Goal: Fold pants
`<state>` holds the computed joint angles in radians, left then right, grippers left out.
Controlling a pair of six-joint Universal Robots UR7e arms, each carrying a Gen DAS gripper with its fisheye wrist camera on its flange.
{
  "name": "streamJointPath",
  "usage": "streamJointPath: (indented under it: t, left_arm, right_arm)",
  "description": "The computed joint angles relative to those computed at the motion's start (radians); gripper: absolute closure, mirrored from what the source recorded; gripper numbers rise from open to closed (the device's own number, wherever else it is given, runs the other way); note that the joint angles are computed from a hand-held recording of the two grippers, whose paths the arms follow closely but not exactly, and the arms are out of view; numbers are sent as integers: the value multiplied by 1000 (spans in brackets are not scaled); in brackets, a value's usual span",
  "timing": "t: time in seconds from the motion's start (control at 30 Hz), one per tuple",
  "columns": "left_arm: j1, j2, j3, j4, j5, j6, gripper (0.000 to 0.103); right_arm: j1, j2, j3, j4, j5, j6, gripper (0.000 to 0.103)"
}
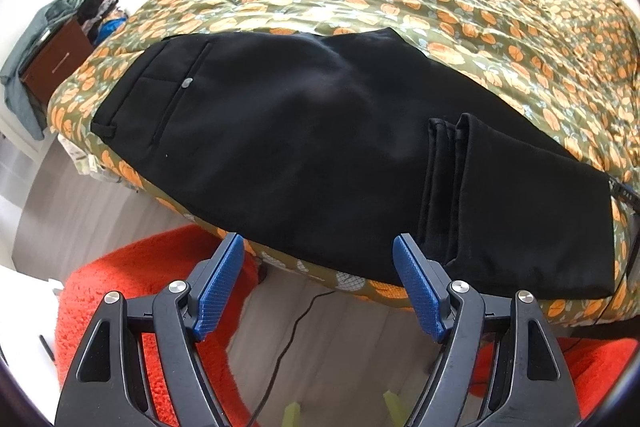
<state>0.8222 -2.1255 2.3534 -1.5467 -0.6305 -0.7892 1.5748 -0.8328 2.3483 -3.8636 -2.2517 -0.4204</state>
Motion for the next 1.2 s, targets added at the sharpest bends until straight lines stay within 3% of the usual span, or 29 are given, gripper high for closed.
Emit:
streamJointPath:
  t: [0.33,0.53,0.6,0.7,0.77,0.87,0.97,1.03,1.1,1.2]
  left_arm:
    - [119,-33,17,-138,-19,147,24]
    - [199,-40,-19,-175,-19,176,24]
    - [204,-46,-27,-185,-12,187,24]
    - [220,-54,-34,-214,-22,207,23]
    - [244,-51,-41,-235,-36,216,20]
    - [315,-56,-61,-336,-109,267,18]
    - [414,-41,-87,-493,-182,339,18]
    - [489,-22,-113,-595,-233,387,18]
    - [575,2,-147,-713,-300,442,18]
    - [689,55,-213,-851,-370,494,21]
  right_arm:
    - [3,3,-2,-2,-7,-2,0]
    - [2,2,-5,6,-8,0,0]
    - [3,-8,-11,48,-14,20,0]
    - [-2,-83,7,160,23,126,0]
    - [14,-102,47,60,54,156,0]
    - [111,-77,122,-233,32,145,0]
    - [253,-68,220,-407,46,220,0]
    - [371,-45,256,-425,24,312,0]
    - [491,20,257,-419,-49,388,0]
    - [625,103,230,-297,-124,460,0]
